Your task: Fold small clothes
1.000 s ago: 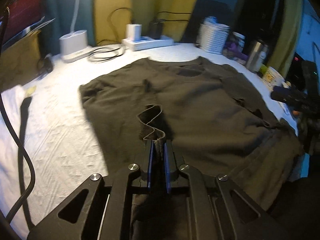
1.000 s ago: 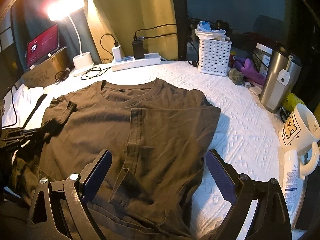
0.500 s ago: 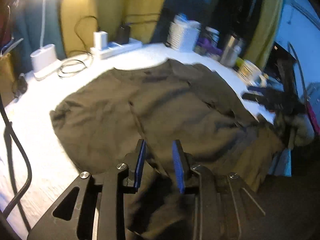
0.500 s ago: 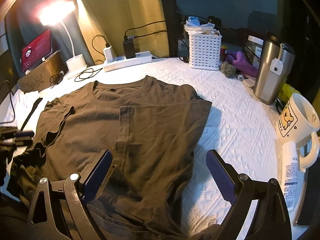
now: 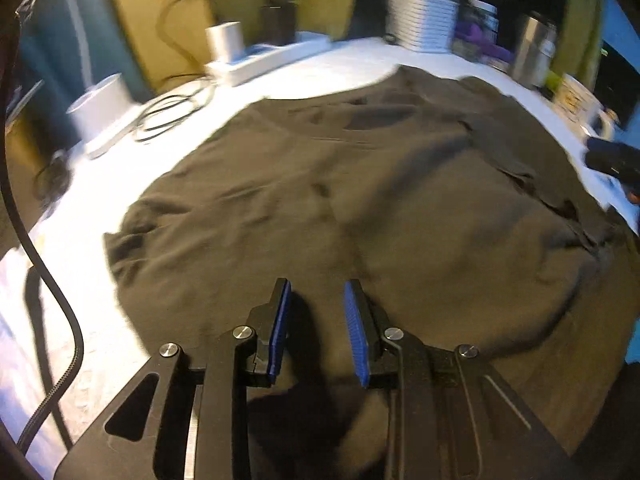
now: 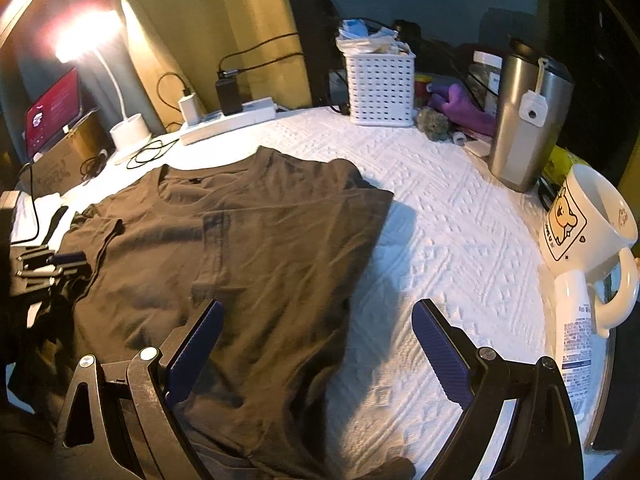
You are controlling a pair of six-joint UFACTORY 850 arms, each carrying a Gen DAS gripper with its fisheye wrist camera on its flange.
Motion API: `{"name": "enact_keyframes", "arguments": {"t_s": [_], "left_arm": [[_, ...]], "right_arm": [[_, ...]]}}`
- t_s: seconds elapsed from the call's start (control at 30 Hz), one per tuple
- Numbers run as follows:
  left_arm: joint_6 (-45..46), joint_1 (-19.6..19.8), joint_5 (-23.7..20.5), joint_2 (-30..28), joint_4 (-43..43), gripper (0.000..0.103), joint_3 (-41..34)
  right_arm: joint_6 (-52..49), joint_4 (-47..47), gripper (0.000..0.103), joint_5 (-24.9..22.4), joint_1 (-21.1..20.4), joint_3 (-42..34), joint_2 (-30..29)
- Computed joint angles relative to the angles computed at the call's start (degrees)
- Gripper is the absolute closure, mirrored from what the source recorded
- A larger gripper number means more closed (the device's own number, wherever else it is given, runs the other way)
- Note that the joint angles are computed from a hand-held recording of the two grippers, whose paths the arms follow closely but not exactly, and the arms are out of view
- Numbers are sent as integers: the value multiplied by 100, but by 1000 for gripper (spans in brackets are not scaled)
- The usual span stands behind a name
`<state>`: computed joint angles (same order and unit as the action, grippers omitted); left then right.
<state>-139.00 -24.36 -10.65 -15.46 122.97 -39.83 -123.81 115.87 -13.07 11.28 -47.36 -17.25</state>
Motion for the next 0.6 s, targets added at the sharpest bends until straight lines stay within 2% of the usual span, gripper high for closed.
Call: {"name": "enact_keyframes", "arguments": {"t_s": [0.03,0.07,0.1,0.23,0.5,0.6], "left_arm": [[-338,-6,95,-18,404,75,-21],[-447,-30,108,-45,568,62,-43],[-345,-70,107,-65,492,57,-69],[-440,-120,27,128,451,57,31],[-43,-239,-419,727,-305,57,460],[-158,-296,-501,954,-337,57,668]], "right_arm": [[24,-19,7,10,2,-26,-34],[56,-54,7,21,12,-53,-64],[82,-90,7,26,18,-69,-80],[-50,-9,7,29,34,-43,-28],[-1049,1026,7,38,-92,288,390],[-1311,1323,7,45,-160,460,594]]}}
